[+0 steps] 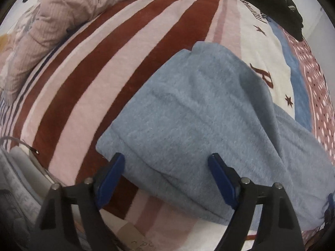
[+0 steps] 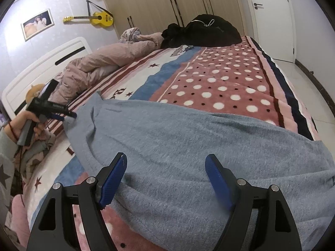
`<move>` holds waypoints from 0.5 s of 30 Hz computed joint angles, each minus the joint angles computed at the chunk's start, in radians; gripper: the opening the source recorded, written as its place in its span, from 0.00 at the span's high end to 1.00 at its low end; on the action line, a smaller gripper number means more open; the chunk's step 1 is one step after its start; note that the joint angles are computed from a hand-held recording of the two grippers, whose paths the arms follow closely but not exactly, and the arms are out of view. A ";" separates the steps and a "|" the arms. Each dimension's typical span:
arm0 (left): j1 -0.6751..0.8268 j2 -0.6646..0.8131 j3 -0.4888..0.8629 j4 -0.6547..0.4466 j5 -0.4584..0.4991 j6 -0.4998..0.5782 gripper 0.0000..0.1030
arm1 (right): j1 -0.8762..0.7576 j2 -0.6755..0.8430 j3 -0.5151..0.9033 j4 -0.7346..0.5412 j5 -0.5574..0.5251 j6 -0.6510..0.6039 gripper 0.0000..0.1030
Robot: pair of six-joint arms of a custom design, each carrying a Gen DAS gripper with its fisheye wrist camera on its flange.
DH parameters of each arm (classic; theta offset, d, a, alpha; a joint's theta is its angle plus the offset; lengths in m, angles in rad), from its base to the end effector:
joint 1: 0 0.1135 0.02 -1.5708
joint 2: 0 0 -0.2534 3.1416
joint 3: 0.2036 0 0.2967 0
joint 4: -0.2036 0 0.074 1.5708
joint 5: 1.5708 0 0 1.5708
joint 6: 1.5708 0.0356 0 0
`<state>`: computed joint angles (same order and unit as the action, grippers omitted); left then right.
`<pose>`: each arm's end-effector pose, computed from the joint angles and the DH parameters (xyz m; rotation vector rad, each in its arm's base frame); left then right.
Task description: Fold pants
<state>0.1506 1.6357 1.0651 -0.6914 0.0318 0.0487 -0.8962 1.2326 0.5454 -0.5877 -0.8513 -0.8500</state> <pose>0.3429 0.0509 0.1555 -0.1372 2.8279 -0.0010 0.1627 -0.1606 0.1214 -0.1013 2.2826 0.4036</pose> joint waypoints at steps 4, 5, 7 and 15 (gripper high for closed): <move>0.003 0.006 -0.005 0.012 0.024 -0.001 0.35 | -0.004 -0.003 -0.003 0.000 -0.004 -0.005 0.28; -0.001 0.005 -0.009 0.025 0.021 -0.004 0.35 | -0.004 -0.003 -0.004 0.003 -0.006 -0.005 0.28; -0.005 0.006 -0.015 0.047 0.033 -0.024 0.35 | -0.005 -0.001 -0.003 0.002 -0.007 -0.006 0.28; -0.048 -0.042 -0.079 0.179 -0.054 -0.061 0.96 | -0.007 -0.001 -0.005 0.003 -0.006 -0.009 0.28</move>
<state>0.1024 1.5938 0.9858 -0.5121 -0.0217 -0.0127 -0.9028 1.2316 0.5407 -0.5842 -0.8574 -0.8586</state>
